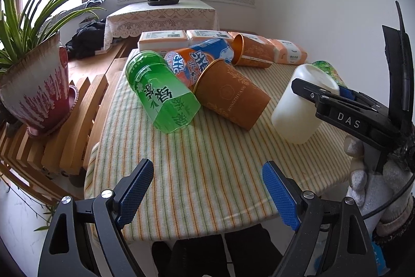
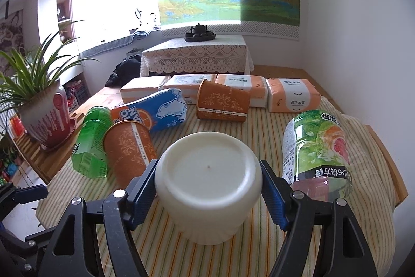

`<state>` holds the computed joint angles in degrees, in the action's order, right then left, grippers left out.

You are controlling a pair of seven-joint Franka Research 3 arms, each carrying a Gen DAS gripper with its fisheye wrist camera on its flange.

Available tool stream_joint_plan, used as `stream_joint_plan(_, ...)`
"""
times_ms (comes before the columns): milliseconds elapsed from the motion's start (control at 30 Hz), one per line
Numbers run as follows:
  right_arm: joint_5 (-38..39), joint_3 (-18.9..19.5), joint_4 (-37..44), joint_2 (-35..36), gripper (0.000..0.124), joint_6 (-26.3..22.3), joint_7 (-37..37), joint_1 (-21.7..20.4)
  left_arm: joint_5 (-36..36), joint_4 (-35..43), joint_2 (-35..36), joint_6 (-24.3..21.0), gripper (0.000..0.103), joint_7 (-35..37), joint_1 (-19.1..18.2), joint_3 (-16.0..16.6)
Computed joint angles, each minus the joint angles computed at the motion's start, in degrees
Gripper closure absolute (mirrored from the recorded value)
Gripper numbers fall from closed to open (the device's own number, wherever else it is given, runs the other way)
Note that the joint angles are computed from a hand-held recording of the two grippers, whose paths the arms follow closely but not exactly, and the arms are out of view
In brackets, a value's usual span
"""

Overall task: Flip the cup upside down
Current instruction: 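Lower the inverted white cup onto the table with the right gripper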

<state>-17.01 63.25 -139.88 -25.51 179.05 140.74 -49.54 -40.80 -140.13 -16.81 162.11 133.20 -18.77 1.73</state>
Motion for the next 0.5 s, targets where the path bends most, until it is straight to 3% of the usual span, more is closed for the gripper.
stream_joint_plan(267, 0.19, -1.36, -0.93, -0.69, 0.054, 0.54, -0.28, 1.75, -0.07, -0.52, -0.99, 0.92, 0.015, -0.36, -0.54, 0.24)
stream_joint_plan(500, 2.12, -4.74, -3.00, -3.02, 0.052, 0.94, -0.78, 5.73, -0.47, -0.96, -1.68, 4.69, 0.015, -0.55, -2.59, 1.30)
